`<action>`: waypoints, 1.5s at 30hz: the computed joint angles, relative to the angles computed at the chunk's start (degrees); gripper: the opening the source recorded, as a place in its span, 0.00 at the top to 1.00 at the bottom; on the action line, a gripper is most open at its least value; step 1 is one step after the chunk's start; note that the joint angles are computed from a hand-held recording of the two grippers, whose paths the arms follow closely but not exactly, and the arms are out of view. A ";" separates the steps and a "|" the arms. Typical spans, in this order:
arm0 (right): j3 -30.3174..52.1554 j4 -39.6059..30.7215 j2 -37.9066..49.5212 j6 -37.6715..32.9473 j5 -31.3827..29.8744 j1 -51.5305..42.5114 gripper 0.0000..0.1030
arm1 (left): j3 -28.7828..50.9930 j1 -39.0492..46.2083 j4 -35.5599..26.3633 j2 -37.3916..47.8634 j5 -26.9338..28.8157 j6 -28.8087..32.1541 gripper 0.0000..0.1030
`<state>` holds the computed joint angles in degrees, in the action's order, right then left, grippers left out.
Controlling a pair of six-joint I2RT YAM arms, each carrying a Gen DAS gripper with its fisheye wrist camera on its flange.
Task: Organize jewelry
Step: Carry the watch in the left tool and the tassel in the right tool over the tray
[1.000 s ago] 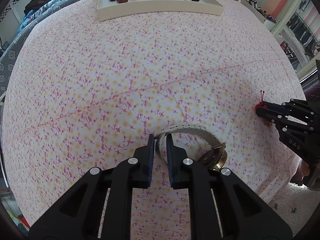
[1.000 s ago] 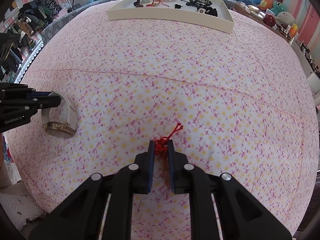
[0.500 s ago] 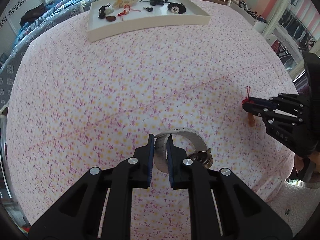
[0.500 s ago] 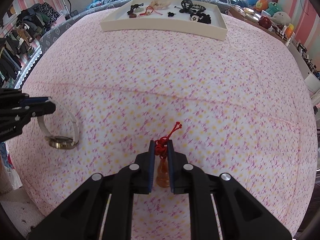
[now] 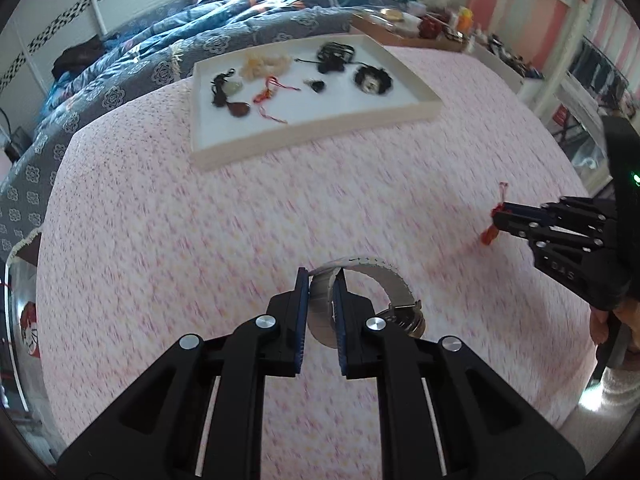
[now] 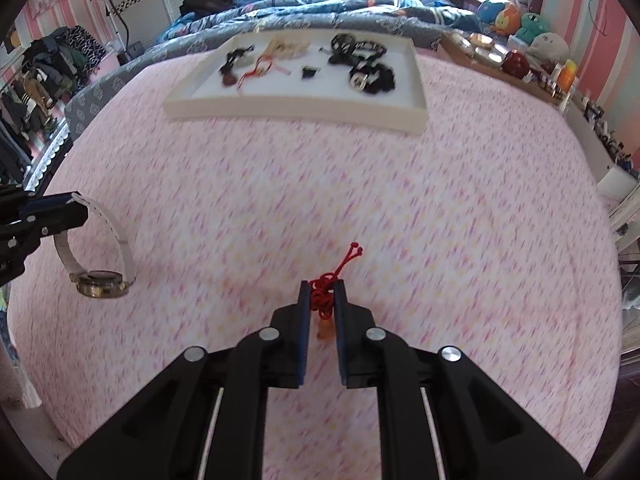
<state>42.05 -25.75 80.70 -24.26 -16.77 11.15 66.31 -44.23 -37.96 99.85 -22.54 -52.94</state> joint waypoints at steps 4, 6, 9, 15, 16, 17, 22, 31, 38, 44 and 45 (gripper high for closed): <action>7.38 -0.78 4.03 2.32 0.89 1.56 0.89 | 3.02 5.27 -1.12 0.68 -0.07 3.74 0.90; 11.35 -1.36 6.03 3.32 1.39 2.44 0.89 | 4.16 7.97 -1.22 0.57 0.47 5.36 0.90; 18.25 -2.36 10.06 5.29 2.02 3.94 0.89 | 6.63 12.50 -1.47 1.25 1.67 7.64 0.90; 32.15 -3.56 19.92 9.76 5.03 7.95 0.89 | 12.63 20.28 -0.22 4.80 2.86 11.42 0.89; 34.73 -3.70 22.02 10.72 5.38 8.62 0.89 | 13.53 21.79 0.77 5.63 3.39 12.12 0.89; 36.86 -4.17 23.79 11.31 5.57 9.13 0.89 | 14.00 22.42 1.27 6.21 3.53 12.33 0.89; 45.60 -4.72 33.26 13.64 8.67 12.05 0.89 | 18.31 25.24 4.06 12.82 3.92 14.77 0.89; 56.72 -8.74 46.02 14.88 10.85 12.49 0.89 | 24.29 28.37 5.94 22.28 11.91 15.06 0.89; 62.44 -12.22 51.14 15.15 10.44 11.77 0.89 | 29.51 27.93 4.34 27.10 10.08 16.62 0.89; 64.01 -12.93 53.05 14.73 11.04 11.90 0.89 | 31.26 27.42 2.85 28.42 7.82 17.41 0.89; 63.88 -12.77 52.98 14.65 11.00 11.87 0.89 | 31.17 27.47 2.82 28.37 7.78 17.33 0.89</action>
<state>105.93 -38.52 133.68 -9.61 -5.78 23.02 97.48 -16.76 -35.15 128.22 -14.76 -35.61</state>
